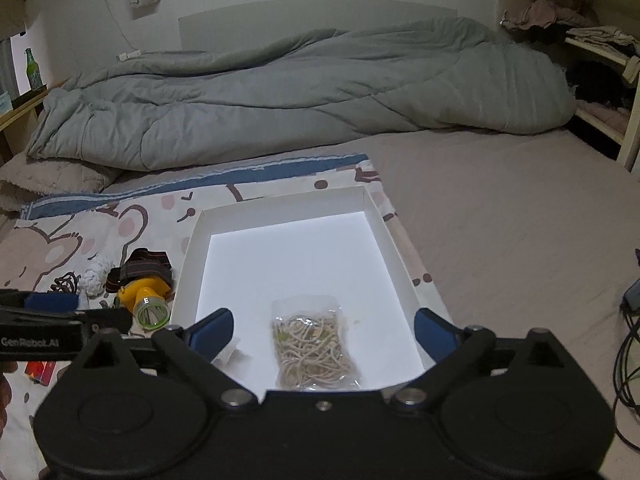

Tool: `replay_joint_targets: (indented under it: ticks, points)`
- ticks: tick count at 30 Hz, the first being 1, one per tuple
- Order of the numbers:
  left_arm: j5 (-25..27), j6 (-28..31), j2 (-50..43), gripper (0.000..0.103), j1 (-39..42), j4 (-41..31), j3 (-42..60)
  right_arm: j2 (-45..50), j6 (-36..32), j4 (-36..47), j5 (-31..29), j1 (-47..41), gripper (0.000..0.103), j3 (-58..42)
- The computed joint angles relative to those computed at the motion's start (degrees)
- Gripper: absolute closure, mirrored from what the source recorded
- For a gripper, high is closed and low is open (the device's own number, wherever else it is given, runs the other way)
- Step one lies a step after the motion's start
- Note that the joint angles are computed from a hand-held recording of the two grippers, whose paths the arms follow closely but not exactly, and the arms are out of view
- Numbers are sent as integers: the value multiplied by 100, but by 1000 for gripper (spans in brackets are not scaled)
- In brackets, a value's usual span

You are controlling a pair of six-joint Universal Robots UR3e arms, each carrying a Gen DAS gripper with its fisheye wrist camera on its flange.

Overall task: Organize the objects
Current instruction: 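Withdraw both tools from the tray back over the remaining items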

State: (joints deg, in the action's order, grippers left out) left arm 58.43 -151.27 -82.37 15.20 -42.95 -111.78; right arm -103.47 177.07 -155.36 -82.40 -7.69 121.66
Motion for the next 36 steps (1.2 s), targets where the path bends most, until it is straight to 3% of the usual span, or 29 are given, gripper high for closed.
replay_joint_targets:
  ticks: [6,20,36]
  points:
    - [-30,202,148,0,137,135,-186,-71,38,-189,-258,67,0,134]
    - [-229,395,348,0,471,91,-294,-61,162,-664,-585,221,0,377]
    - [-492,815,207,0,1642,80,-158,1144,714,-852,-1259,1364,0,-552]
